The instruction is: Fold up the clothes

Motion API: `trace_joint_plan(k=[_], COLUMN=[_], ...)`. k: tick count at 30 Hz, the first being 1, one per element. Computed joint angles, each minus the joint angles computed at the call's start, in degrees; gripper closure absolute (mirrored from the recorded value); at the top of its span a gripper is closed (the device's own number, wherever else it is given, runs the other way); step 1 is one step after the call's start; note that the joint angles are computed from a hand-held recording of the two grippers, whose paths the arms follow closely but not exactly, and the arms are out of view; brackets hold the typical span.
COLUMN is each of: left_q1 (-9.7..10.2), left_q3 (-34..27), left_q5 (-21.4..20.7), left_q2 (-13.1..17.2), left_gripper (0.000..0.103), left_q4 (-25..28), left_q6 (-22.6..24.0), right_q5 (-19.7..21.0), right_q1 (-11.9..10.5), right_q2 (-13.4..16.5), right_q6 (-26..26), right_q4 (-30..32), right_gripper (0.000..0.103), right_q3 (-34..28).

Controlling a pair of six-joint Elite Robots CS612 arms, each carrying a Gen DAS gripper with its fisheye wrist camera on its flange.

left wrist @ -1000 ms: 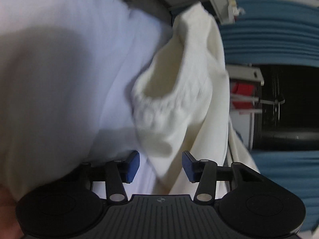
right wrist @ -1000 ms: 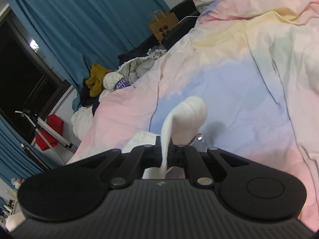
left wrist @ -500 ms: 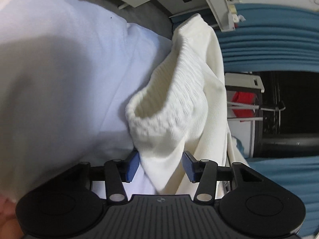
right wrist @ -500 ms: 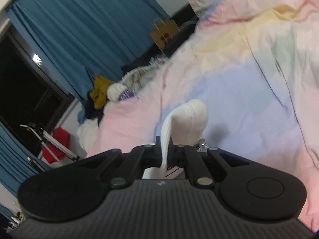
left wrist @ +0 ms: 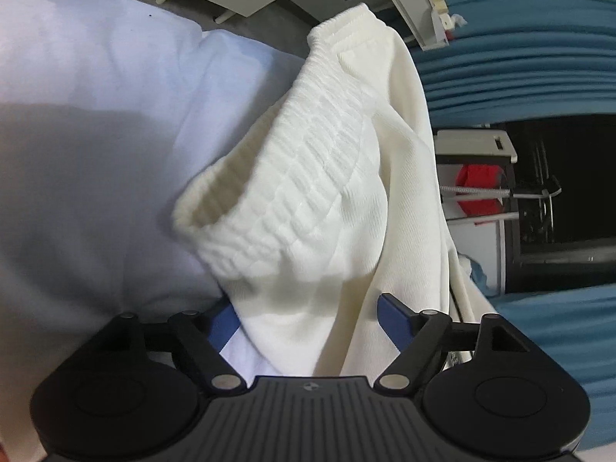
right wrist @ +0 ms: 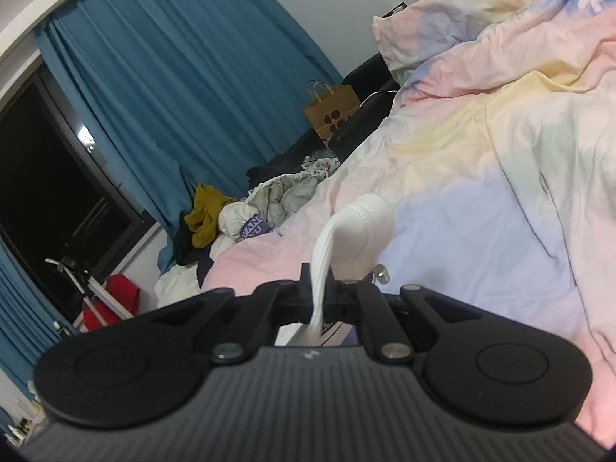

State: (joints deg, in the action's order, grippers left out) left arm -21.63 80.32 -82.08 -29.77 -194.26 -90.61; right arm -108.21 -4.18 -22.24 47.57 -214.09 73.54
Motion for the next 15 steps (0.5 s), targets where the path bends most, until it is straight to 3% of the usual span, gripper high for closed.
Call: trace_joint_plan(k=[1,3,6,10,15], left_q1=[0.14,0.44,0.94,0.76,0.35], left_q3=[-0.33,-0.47,-0.98,-1.21,3.10], left_q5=[0.25,0.29,-0.43,1.57,6.99], left_q2=[0.22,0.47,1.35,0.98,-3.27], left_gripper=[0.033,0.056,0.074,0.081,0.087], left_q4=[0.30,0.43,-0.29,0.18,-0.40], left_q6=[-1.04,-4.33,-7.37,-5.02,-2.18], right_q5=[-0.03,-0.04,0.14,0.94,2.21], right_q1=[0.01,0.03,-0.07,-0.41,-0.76], right_q2=[-0.04,-0.23,-0.52,-0.54,-0.14], right_q6=[-0.17,-0.40,0.33,2.81,4.55], right_q4=[0.15,0.78,2.43,4.63,6.78], right_gripper=[0.098,0.098,0.098,0.098,0.098], right_q3=[0.03,0.22,0.56,0.84,0.30])
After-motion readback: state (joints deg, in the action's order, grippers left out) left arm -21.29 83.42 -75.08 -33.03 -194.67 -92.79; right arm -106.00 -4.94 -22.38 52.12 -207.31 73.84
